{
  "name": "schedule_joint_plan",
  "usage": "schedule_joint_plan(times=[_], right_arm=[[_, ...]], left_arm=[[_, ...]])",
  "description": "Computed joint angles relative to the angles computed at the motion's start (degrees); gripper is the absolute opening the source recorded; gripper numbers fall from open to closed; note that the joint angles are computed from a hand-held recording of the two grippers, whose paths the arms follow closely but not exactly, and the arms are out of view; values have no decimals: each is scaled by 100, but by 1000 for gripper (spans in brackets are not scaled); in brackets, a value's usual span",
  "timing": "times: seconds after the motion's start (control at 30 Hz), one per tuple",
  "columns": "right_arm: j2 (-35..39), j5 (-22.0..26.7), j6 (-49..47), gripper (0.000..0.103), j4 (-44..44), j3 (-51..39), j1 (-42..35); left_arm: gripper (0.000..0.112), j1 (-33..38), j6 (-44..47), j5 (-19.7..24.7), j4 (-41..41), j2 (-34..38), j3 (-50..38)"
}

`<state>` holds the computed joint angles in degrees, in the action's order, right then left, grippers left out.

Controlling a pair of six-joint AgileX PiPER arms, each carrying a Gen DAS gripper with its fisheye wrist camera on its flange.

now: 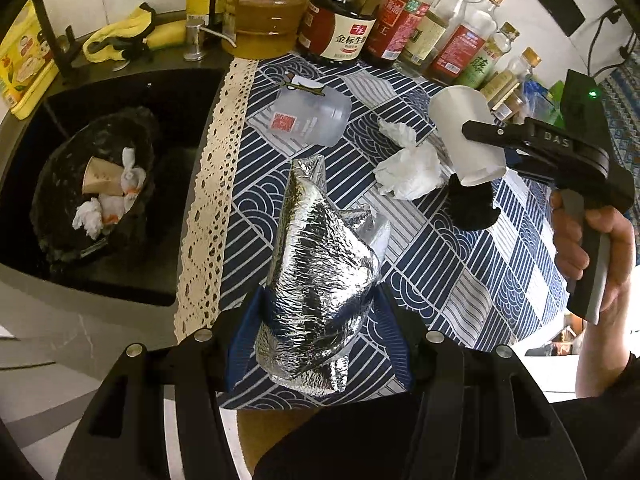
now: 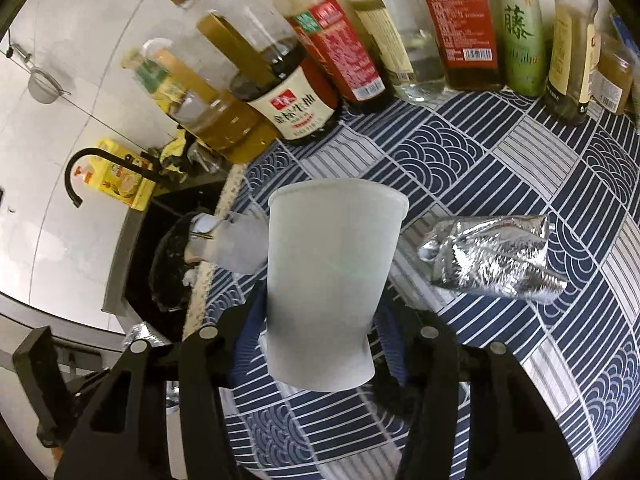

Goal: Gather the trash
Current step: 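Carry the foil roll with the left tool while the right tool carries the cup to the trash bag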

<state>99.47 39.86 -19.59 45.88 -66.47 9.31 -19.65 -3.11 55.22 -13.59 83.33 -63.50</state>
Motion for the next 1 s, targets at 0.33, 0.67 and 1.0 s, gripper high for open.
schedule_joint_plan(times=[0.33,0.67,1.0], right_arm=[[-582,-278,1531,53,-990,-26,946],[-10,-328,2936,53,-1795,-760,2262],[1097,-90,4137,53,-2534,-2262,3276]], left_arm=[[54,953,1489,19,-819,-4,164],[54,2367,2953,409,-1399,-34,242],[54,3903,4312,973,-1701,331,-76]])
